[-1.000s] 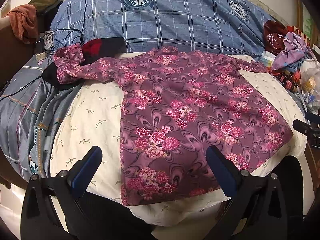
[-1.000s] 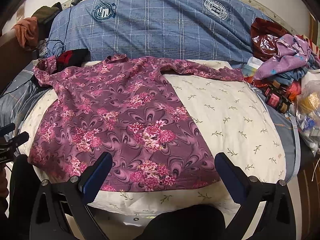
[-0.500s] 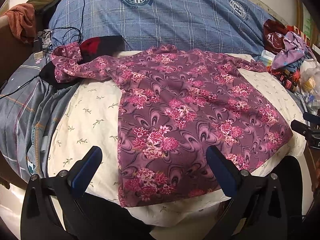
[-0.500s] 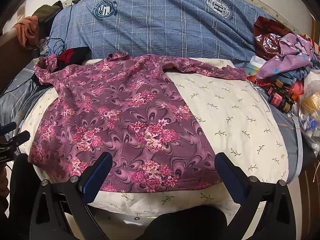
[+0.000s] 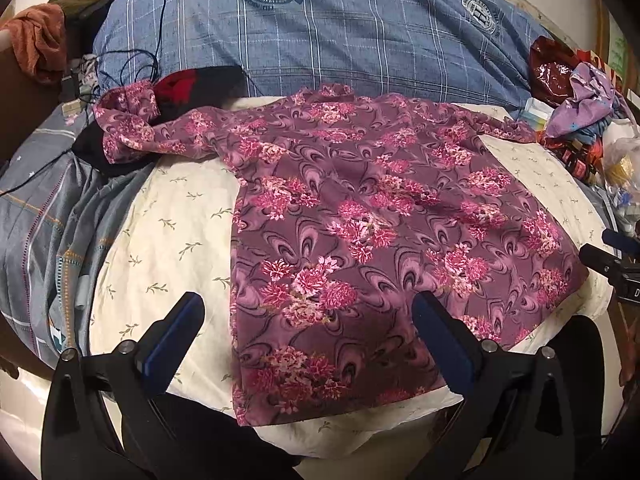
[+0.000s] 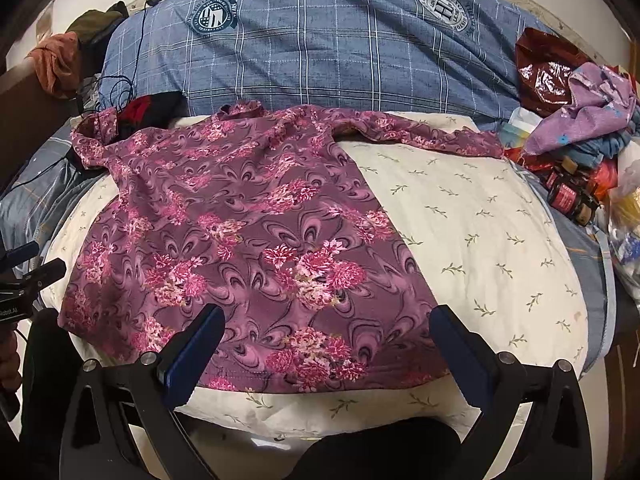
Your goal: Fold small clothes
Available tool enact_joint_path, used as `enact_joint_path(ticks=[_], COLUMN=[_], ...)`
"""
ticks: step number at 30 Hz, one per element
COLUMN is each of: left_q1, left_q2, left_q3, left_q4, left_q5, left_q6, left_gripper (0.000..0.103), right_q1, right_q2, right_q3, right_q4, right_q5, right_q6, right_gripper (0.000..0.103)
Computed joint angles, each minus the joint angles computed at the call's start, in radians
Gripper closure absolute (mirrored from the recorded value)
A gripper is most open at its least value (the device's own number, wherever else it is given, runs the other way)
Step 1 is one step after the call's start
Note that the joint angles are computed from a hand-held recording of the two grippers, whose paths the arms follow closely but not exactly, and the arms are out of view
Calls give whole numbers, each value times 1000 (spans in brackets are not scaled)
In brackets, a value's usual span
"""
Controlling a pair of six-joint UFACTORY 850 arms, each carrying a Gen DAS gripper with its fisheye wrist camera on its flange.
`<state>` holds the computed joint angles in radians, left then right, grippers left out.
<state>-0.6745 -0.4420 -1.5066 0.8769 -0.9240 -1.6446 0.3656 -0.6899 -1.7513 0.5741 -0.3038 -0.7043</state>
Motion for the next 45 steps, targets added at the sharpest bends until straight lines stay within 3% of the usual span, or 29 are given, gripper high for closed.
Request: enact_joint_path(ticks=[3,10,14,19,21,23,25,26,27,28,29,30,31,32,35,39,45], left_q1=[30,154,216,223,210,193,195,193,188,185,185,193,205,212,197,176,187], left_q2=[32,129,135,72,40,28,36,35,26,18,19,39,75,100,144,158,171], left_q3=[33,139,180,163,135,120,131,125,107,93,98,126,177,209,253,270,273], left_q4=[-37,-159,-321,-570,-613,-577,-622,-611,-589,-576,-559,-583,-637,-668,-691,-683,-748], left_q5=[56,95,241,395,403,405,460,449,408,370,358,389,461,494,494,405,437], left_q6=[-9,-41,46,305,354,334,355,344,330,317,296,298,310,321,328,305,402], left_gripper=[0,0,0,0,0,0,17,30,53,66,89,99,100,100,99,99,98], right_q1=[-17,-77,-93,-109,-111,-109,-110,-110,-109,-105,-101,-103,-109,-113,-129,-159,-160], right_q2=[-26,-133,-233,-321,-341,-330,-309,-292,-283,-273,-263,-263,-267,-266,-241,-177,-221], right_q3=[-39,-203,-347,-461,-481,-455,-418,-388,-372,-357,-344,-350,-364,-371,-350,-245,-282], right_q4=[13,-121,-240,-230,-205,-196,-134,-100,-92,-109,-118,-101,-55,-36,111,277,133], right_q5=[-28,-87,-172,-286,-321,-307,-295,-277,-264,-248,-234,-244,-278,-306,-388,-433,-451], right_q6=[17,241,377,388,348,300,205,150,118,106,86,66,26,12,-101,-177,-5], right_gripper=[1,1,2,2,3,3,8,12,22,38,49,74,98,99,99,99,98])
